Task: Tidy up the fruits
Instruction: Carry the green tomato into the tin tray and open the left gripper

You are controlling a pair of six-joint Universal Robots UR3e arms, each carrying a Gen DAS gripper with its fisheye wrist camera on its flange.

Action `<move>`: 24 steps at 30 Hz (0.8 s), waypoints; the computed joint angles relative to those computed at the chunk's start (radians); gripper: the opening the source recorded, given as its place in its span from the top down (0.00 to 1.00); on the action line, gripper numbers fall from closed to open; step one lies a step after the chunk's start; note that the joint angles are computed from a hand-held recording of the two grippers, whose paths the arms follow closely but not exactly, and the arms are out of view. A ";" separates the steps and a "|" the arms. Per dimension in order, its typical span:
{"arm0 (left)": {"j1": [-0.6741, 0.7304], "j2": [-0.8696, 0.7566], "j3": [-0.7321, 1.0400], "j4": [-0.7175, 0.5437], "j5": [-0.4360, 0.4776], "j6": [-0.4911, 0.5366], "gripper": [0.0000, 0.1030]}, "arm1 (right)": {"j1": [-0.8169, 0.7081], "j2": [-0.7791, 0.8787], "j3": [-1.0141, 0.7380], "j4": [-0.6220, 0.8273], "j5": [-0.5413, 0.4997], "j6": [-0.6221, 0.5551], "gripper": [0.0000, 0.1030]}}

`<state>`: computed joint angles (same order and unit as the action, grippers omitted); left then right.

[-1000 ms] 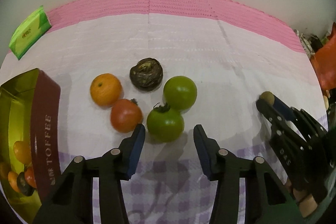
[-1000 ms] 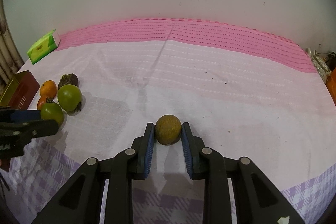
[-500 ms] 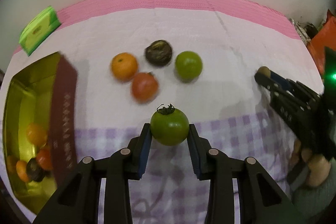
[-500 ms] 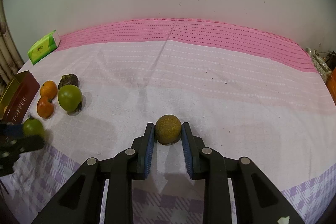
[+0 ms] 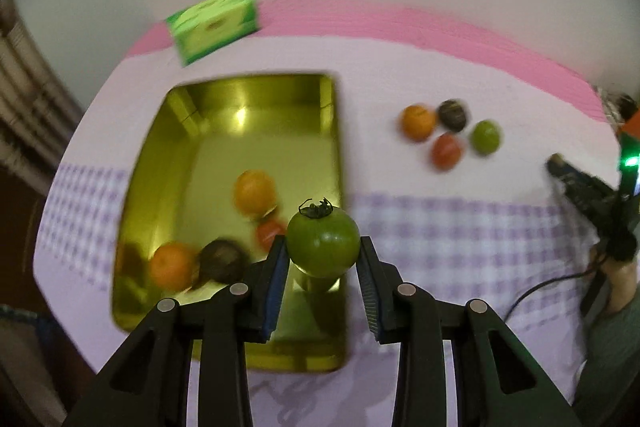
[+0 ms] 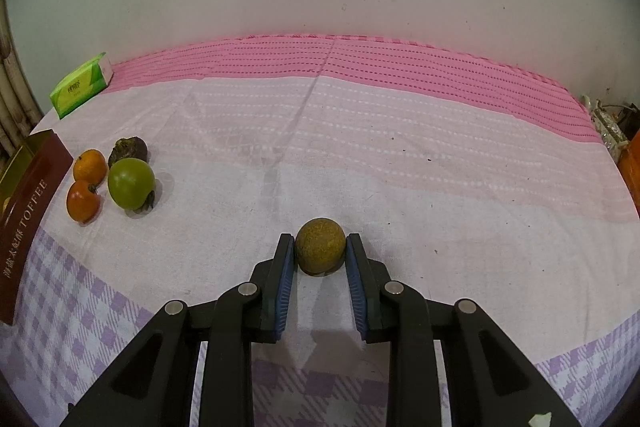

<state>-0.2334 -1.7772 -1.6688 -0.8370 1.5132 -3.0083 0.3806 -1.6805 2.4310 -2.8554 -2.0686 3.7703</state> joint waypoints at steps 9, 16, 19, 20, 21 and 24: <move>0.082 0.014 -0.097 -0.016 0.018 0.023 0.66 | 0.018 0.020 -0.007 0.002 -0.021 0.015 0.76; 0.069 -0.020 -0.103 0.033 0.057 0.039 0.66 | 0.023 0.025 -0.014 0.008 -0.025 0.022 0.76; 0.058 -0.041 -0.088 0.044 0.064 0.040 0.65 | 0.024 0.025 -0.014 0.008 -0.027 0.024 0.76; 0.047 -0.051 -0.079 0.047 0.075 0.037 0.65 | 0.023 0.024 -0.012 0.008 -0.026 0.023 0.76; 0.038 -0.058 -0.074 0.052 0.086 0.033 0.65 | 0.024 0.025 -0.014 0.008 -0.027 0.024 0.76; 0.015 -0.054 -0.076 0.046 0.109 0.029 0.65 | 0.025 0.026 -0.015 0.010 -0.028 0.024 0.76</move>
